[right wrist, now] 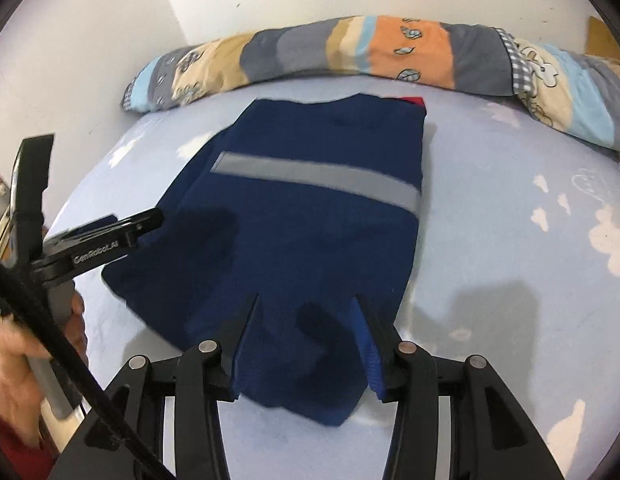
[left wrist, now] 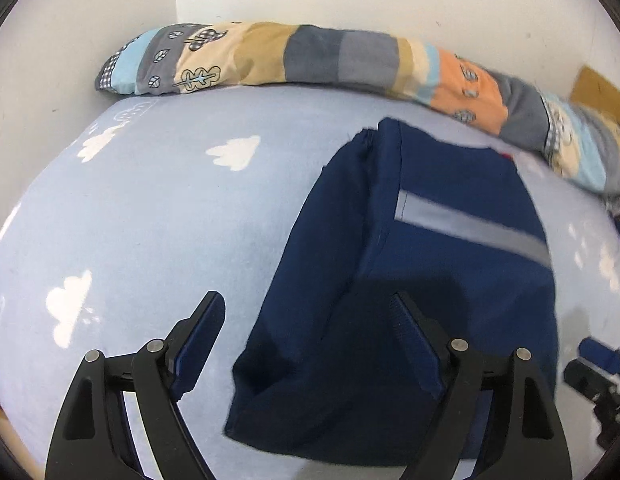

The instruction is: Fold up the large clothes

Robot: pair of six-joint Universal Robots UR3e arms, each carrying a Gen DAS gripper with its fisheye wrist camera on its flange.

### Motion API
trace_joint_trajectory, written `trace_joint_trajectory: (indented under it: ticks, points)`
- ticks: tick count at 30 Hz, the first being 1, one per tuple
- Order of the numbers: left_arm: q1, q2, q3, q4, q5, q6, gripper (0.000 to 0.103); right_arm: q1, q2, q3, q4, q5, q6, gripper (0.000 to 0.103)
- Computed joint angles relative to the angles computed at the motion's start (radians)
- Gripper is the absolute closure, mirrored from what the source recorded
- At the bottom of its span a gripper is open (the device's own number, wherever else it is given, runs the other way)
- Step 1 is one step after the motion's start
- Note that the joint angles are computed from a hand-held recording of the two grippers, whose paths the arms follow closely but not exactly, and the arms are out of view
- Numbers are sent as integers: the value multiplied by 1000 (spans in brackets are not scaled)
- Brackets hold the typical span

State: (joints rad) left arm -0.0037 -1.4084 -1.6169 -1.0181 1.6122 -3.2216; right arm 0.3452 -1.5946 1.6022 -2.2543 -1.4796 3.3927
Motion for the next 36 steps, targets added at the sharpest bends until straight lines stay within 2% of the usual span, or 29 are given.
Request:
trace_joint_trajectory:
  ticks: [4,7,9,17,22,30,34,36]
  points:
    - [-63,-20,-1,55,70,14,19,18,41,-30,2,-9,0,49]
    - [-129,-56,1,90,160,47,19,58,55,-37,13,-68,-28,47]
    - [-142,-67,0,76,174,64,19,64,58,-34,11,-82,-34,44]
    - [-153,-47,-47,133,189,83,19,52,41,-15,-5,-61,-20,44]
    - [-151,-17,-67,189,174,96,19,29,17,-3,-12,-54,-9,36]
    - [-118,-28,-64,172,158,92,19,-96,-21,71,-10,70,19,34]
    - [-107,-29,-71,176,159,93,19,-45,52,30,19,30,5,34]
    - [-102,-28,-78,183,161,98,20,0,83,3,23,-33,3,32]
